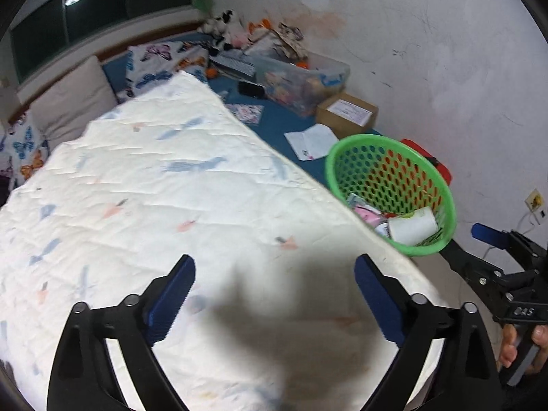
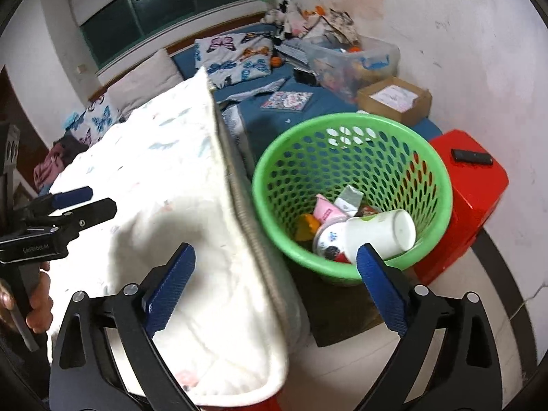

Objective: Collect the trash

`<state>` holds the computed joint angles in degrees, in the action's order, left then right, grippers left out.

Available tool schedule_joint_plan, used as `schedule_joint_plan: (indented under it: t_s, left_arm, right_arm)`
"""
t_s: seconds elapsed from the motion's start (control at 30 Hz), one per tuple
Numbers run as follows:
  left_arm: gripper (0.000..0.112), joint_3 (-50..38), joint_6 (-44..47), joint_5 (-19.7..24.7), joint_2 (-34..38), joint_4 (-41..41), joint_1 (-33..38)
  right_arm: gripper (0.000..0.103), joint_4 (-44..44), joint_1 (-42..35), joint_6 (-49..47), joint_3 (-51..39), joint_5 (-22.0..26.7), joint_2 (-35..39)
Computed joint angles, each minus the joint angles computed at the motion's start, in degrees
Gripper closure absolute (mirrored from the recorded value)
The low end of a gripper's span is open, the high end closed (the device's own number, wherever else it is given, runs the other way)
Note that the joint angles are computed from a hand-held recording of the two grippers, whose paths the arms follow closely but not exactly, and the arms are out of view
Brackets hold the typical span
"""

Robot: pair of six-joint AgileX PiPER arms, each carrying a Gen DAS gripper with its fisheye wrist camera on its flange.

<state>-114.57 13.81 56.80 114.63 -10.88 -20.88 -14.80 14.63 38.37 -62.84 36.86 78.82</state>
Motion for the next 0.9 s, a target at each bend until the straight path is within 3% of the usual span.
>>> schedule_joint_plan:
  t_s: [0.33,0.9]
  left_arm:
    - [0.019,18.3,2.9,-7.5,-11.0,-2.2,6.0]
    - [0.016,32.1,7.0,-15.3,-22.2,-5.9,11.3]
  right_arm:
    - [0.004,-11.3,13.4,13.4,-2.6,5.2,3.7]
    - [0.004,-18.0,22.2,22.0,-4.7,9.6,3.0]
